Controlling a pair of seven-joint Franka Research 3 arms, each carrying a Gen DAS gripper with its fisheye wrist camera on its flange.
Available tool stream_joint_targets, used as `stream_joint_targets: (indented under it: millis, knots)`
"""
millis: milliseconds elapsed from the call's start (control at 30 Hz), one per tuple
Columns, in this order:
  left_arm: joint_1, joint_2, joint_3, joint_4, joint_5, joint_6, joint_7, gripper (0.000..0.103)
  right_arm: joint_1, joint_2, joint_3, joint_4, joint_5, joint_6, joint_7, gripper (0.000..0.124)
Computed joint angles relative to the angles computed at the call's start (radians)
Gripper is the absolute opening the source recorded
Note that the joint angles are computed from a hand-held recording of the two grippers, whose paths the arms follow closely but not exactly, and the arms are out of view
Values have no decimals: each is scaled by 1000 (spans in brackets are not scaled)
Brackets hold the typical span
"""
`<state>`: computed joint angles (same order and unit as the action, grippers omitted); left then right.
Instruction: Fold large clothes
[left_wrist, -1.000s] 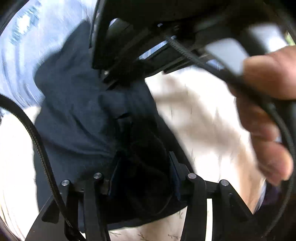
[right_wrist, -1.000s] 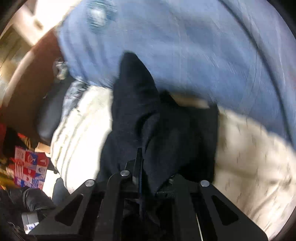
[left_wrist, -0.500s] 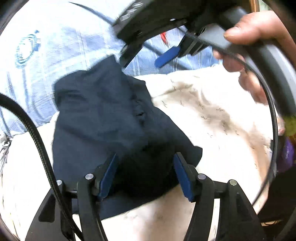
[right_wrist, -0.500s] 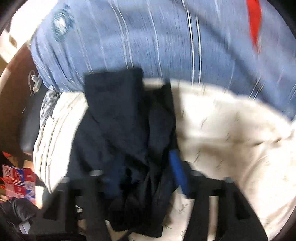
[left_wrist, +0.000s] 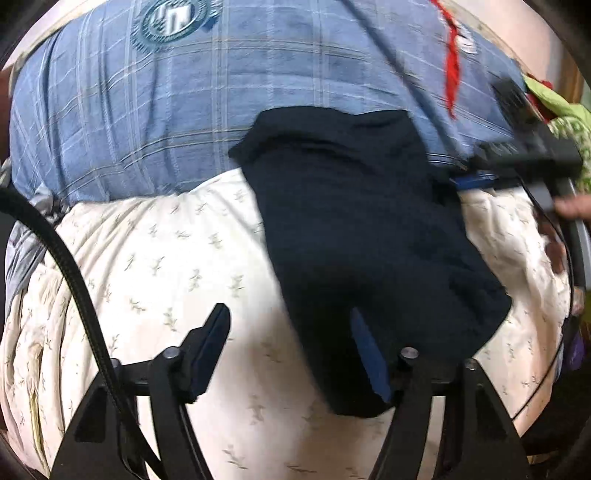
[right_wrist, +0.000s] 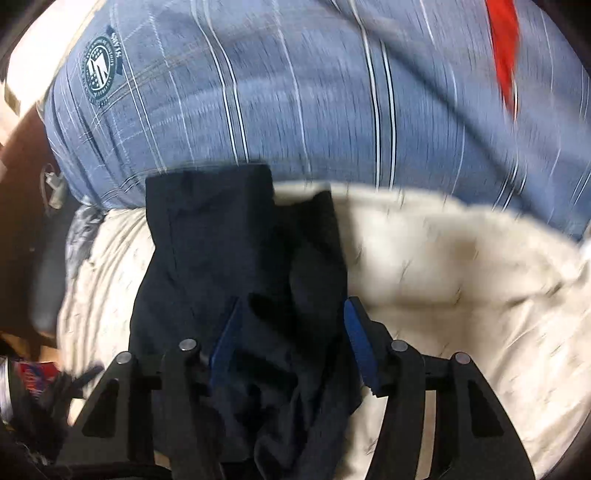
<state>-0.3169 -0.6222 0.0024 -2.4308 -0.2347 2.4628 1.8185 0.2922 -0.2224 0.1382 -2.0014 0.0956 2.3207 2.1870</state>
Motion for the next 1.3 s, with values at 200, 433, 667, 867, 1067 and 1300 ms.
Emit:
stream_joint_targets:
  millis: [200,433,667,867,1067,1300]
  knots:
    - [20,85,42,50,-63,-75,46,71,30,-136,-36,-204,220,71,-111,76]
    - [57,93,0,58,-54,-94,75,71,95,-226,-46,-352,415,100,-197,78]
    - [75,72,30,56,-100,-114,80,71,165,-205,-57,-362,606,204,-331,82]
    - [89,81,26,60,-99,-155,94,71,196,-188,-69,-363,739,260,-385,88]
    - [91,59,19,42,-91,-143,91,71,112,-75,34,-175,353,35,-235,95]
    - [103,69,33,56,-88,-170,99,71,141,-153,-42,-295,564,105,-198,19]
